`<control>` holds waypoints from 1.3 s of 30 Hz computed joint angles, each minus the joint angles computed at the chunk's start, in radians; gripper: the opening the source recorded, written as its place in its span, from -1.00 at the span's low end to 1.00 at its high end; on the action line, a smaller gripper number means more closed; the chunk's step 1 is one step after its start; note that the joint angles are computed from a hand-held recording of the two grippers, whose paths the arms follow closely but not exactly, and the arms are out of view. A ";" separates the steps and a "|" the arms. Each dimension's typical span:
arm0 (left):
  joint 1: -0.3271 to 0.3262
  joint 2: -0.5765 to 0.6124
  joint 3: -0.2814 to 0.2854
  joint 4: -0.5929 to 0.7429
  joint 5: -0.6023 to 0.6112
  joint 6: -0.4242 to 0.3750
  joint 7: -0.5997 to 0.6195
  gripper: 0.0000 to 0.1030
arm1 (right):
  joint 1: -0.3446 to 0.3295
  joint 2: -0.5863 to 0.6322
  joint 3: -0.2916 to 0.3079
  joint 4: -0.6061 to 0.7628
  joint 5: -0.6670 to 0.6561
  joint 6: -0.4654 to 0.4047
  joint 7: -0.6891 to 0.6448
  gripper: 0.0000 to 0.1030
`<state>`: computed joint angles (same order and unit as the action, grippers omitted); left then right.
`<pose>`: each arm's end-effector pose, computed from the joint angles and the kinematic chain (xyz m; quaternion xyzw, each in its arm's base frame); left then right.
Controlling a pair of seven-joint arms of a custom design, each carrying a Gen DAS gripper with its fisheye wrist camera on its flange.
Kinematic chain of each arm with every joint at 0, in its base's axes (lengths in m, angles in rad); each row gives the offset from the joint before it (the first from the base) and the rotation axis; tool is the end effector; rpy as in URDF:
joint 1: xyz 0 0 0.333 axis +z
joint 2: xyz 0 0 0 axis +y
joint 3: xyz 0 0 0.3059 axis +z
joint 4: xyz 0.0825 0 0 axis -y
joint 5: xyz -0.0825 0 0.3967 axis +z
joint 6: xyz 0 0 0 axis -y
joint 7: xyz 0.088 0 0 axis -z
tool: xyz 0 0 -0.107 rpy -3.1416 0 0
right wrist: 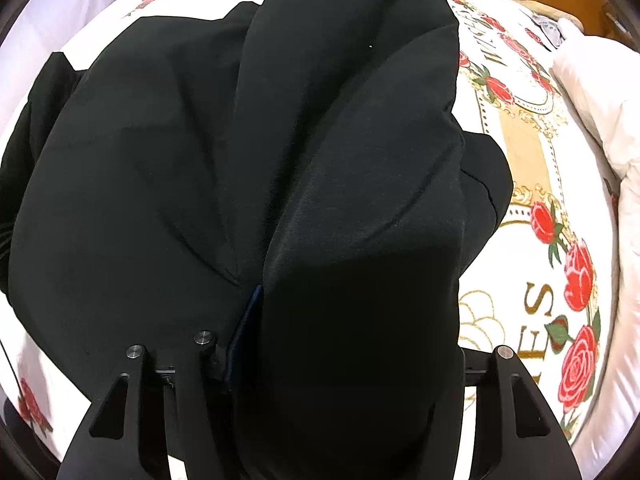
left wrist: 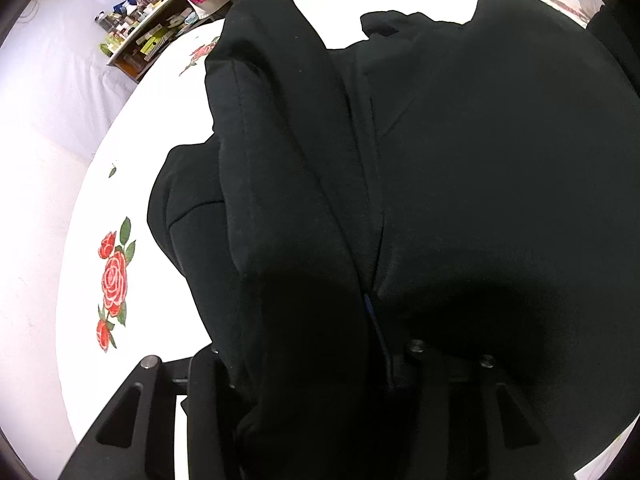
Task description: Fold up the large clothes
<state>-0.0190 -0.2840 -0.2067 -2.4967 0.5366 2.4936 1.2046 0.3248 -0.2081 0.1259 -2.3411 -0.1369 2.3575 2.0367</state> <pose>0.4621 -0.1089 0.3963 -0.5945 0.7644 -0.0099 0.2493 0.4567 0.2201 0.4223 -0.7258 0.6758 -0.0983 0.0831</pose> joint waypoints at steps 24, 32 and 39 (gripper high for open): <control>0.073 0.176 0.205 0.214 -0.891 -0.271 0.713 0.66 | -0.025 -0.049 -0.030 -0.017 0.057 -0.033 -0.071 0.19; 0.050 0.017 0.099 0.099 -0.656 -0.152 0.553 -0.13 | -0.029 -0.078 0.008 -0.034 -0.029 -0.038 -0.006 -0.03; 0.013 -0.100 0.137 0.035 -0.648 -0.084 0.478 -0.33 | -0.027 -0.144 0.052 -0.067 -0.140 -0.031 0.120 -0.26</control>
<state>-0.0060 -0.3842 -0.0702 -2.4618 -0.1118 2.4098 1.6825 0.2975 -0.3518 0.1774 -2.4078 -0.2764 2.3267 2.1569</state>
